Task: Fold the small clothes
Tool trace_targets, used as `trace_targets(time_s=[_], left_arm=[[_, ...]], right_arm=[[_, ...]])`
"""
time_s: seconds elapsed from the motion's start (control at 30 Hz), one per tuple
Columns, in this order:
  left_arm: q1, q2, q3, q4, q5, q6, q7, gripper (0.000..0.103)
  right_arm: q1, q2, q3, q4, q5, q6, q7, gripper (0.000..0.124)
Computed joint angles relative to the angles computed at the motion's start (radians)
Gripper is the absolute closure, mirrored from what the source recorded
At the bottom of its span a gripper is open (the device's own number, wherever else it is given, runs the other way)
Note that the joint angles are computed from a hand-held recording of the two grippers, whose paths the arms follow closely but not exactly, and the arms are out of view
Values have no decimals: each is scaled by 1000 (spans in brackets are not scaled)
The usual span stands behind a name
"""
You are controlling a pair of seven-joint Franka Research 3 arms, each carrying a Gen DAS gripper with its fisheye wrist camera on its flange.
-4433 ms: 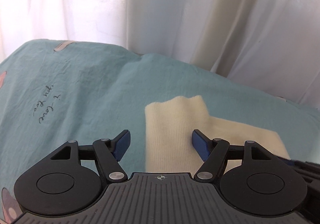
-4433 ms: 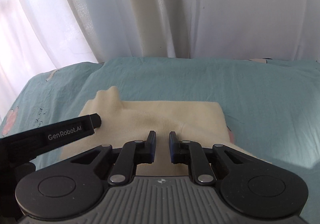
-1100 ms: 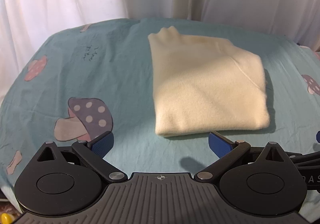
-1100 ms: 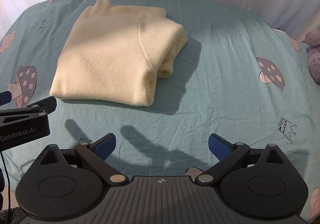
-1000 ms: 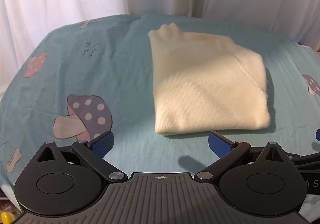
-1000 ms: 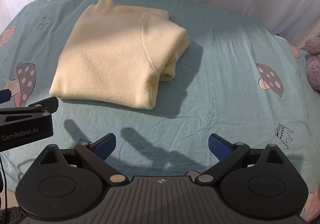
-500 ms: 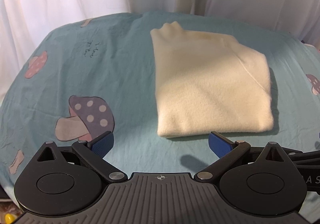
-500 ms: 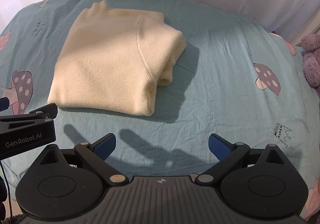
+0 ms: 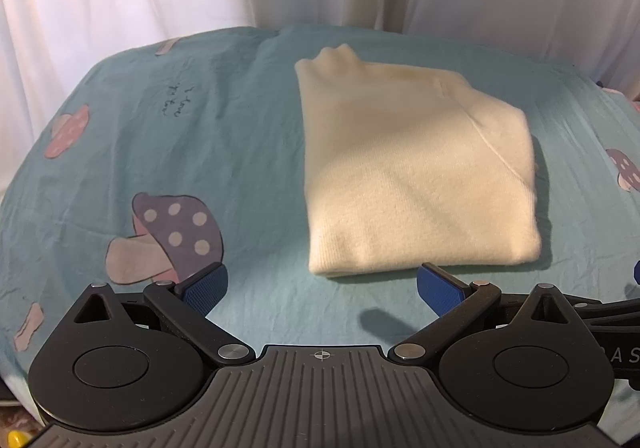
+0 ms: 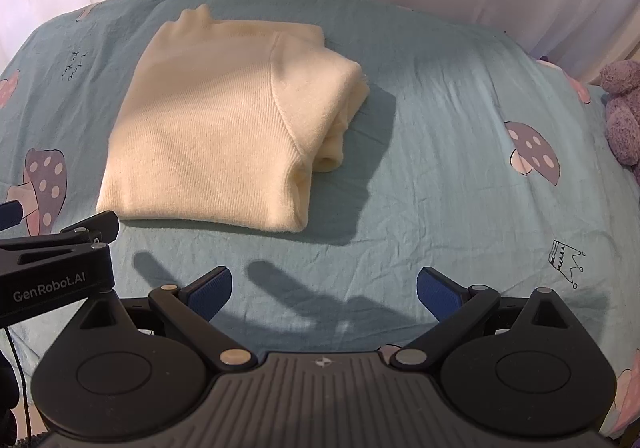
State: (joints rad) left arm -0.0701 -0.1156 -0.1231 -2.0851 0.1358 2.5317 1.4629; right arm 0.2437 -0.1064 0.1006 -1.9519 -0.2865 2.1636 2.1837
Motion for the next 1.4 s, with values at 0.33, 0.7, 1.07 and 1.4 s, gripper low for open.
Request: trace_targets(time_s=[0.33,0.7,1.07,1.4], left_arm=[[1,-1,3,2,-15,-4,16,0],[-1,-9,0,-6,-7,-7,9,0],[-3,-9,0,-3,-6,-17,6,0],[-1,-8,-2,-2,5,-20,-11,0]], right_arm=[[1,-6,1,-4,6,6,0,25],[-3,-11,1,-5,9,0,0,25],[-11,-24,0,-21,24,18,-5,25],[-14,-25,1,-21,31,25,-10,25]])
